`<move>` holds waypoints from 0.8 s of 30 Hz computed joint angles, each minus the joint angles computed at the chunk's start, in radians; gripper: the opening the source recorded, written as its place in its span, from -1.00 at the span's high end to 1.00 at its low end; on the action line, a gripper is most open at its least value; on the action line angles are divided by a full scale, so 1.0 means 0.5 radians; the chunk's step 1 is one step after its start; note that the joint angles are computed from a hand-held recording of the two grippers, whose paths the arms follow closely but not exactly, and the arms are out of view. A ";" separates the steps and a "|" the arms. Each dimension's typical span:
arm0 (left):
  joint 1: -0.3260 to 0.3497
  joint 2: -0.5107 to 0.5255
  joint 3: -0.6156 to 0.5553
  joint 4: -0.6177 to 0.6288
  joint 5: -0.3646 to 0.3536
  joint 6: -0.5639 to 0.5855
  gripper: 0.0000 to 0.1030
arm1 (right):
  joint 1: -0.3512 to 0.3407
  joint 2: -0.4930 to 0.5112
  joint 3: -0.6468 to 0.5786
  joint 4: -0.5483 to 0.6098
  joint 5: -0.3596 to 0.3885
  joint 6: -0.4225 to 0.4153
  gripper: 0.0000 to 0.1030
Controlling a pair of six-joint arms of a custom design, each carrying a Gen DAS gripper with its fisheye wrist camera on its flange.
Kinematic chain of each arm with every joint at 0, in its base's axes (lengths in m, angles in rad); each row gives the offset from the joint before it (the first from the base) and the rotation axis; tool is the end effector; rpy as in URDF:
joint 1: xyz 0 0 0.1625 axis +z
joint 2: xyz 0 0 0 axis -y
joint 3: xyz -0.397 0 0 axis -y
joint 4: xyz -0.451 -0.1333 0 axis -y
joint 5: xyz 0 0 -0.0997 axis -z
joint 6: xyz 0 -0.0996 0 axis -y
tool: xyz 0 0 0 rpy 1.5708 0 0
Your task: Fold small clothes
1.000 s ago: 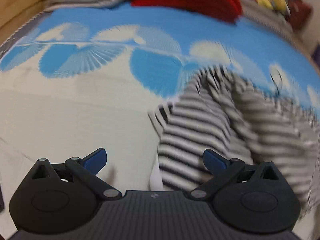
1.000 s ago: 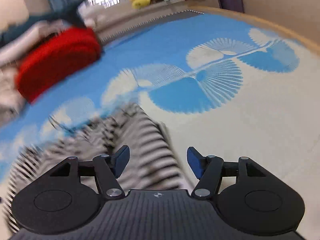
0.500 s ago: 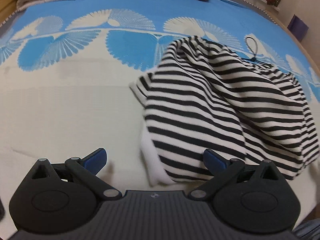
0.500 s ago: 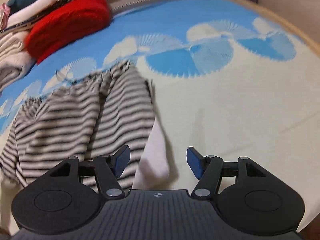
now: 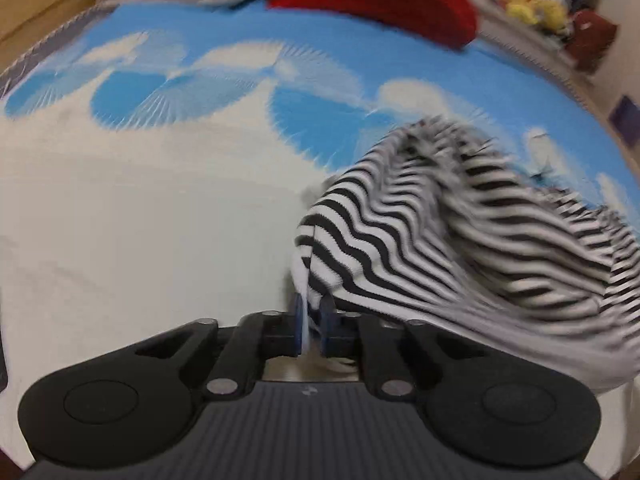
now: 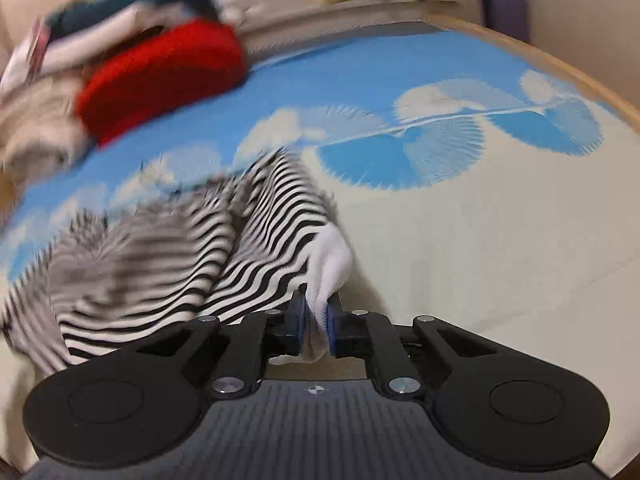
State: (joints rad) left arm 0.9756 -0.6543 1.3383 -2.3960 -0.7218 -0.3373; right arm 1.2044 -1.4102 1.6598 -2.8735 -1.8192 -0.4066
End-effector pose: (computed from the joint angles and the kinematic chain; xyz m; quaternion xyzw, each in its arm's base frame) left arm -0.2609 -0.7563 0.0680 0.0881 0.9052 -0.2421 0.3381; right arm -0.1254 -0.6307 0.4818 -0.0450 -0.8590 0.4215 0.2872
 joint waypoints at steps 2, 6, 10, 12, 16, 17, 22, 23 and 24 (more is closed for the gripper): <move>0.014 0.045 -0.048 0.201 0.234 0.011 1.00 | -0.032 0.017 -0.062 0.093 -0.029 0.108 0.80; 0.061 -0.018 -0.036 0.209 0.073 -0.103 0.77 | -0.020 0.163 -0.174 0.296 -0.313 0.056 0.68; 0.050 -0.045 0.000 -0.059 -0.021 -0.025 -0.55 | 0.059 0.229 -0.171 0.057 -0.533 -0.096 0.01; 0.027 -0.008 -0.019 -0.207 -0.018 0.057 -0.69 | 0.109 0.258 -0.129 -0.352 -0.564 -0.230 -0.14; 0.015 0.157 -0.203 -0.307 -0.072 0.159 -0.69 | 0.128 0.234 -0.108 -0.409 -0.181 -0.199 -0.14; 0.013 0.217 -0.275 -0.298 -0.065 0.177 -0.69 | 0.134 0.251 -0.133 -0.343 -0.108 -0.147 -0.14; 0.007 0.471 -0.583 -0.318 -0.045 0.357 -0.69 | 0.213 0.469 -0.317 -0.209 0.004 -0.225 -0.14; 0.004 0.516 -0.633 -0.348 -0.049 0.419 -0.69 | 0.224 0.512 -0.348 -0.213 0.045 -0.293 -0.14; 0.002 0.564 -0.686 -0.368 -0.029 0.476 -0.69 | 0.242 0.589 -0.437 -0.190 0.062 -0.338 -0.14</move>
